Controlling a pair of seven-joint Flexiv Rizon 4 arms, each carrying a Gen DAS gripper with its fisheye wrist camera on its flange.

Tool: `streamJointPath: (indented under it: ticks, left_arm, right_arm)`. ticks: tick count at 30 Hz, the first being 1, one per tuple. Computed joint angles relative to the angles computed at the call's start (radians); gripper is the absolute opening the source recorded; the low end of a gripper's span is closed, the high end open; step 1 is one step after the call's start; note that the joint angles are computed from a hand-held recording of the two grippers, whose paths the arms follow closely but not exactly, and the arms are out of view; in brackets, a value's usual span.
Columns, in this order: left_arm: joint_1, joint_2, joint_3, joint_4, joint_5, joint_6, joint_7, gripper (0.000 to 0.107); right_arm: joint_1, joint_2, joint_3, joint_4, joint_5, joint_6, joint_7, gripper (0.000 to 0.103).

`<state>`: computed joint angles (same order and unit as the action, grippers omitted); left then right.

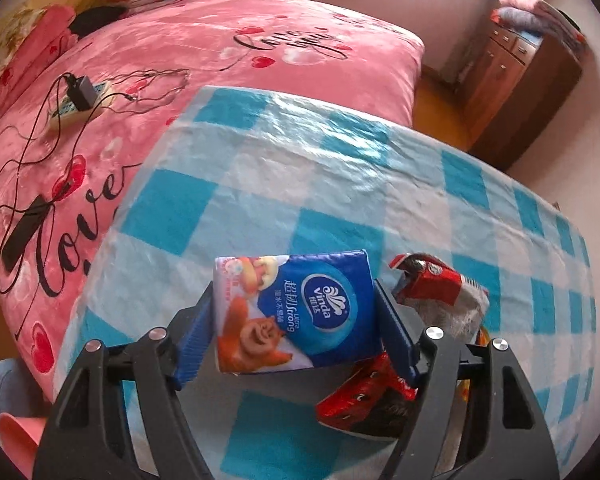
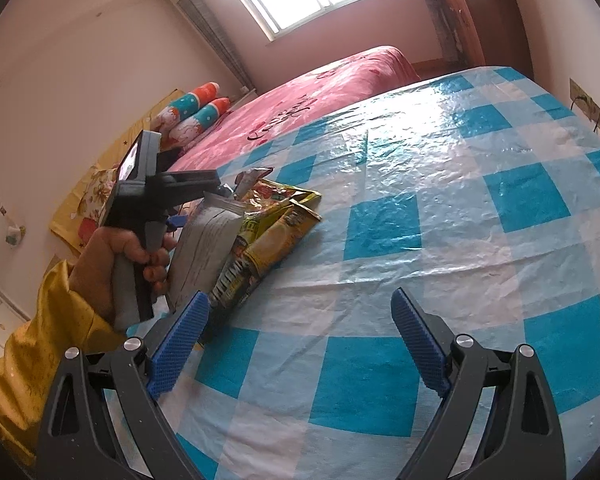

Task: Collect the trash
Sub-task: 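Grasp the blue tissue pack with left tool while right tool grasps the coffee stick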

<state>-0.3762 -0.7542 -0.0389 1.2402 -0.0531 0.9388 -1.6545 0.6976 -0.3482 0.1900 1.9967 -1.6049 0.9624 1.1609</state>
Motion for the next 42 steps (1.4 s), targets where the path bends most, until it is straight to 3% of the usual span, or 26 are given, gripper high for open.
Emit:
streamJointPath:
  ticks: [9,16,21,28,32,37,42]
  left_arm:
    - [0.000,0.111,-0.068,0.219,-0.042,0.115,0.070,0.073]
    - [0.049,0.183,-0.171,0.379,-0.188,0.194,0.189,0.073]
    - [0.063,0.220,-0.186,0.449,-0.250,0.253,0.234,0.073]
    - [0.085,0.275,-0.200,0.525,-0.296,0.332,0.289,0.073]
    - [0.106,0.316,-0.223,0.582,-0.337,0.369,0.333,0.073]
    - [0.136,0.368,-0.251,0.656,-0.399,0.407,0.401,0.073]
    - [0.154,0.423,-0.275,0.739,-0.464,0.448,0.487,0.073]
  right_arm:
    - [-0.020,0.002,0.004,0.008,-0.022,0.042,0.018,0.092]
    - [-0.005,0.033,0.020,0.050,0.144,-0.014,-0.094,0.092]
    - [0.018,0.038,0.028,0.051,0.282,-0.074,-0.225,0.091]
    - [0.063,0.024,0.034,0.017,0.456,-0.182,-0.411,0.074]
    - [0.078,0.017,0.029,0.005,0.504,-0.213,-0.465,0.062]
    - [0.087,0.013,0.027,-0.005,0.547,-0.240,-0.536,0.055]
    - [0.092,0.021,0.027,0.004,0.558,-0.250,-0.539,0.042]
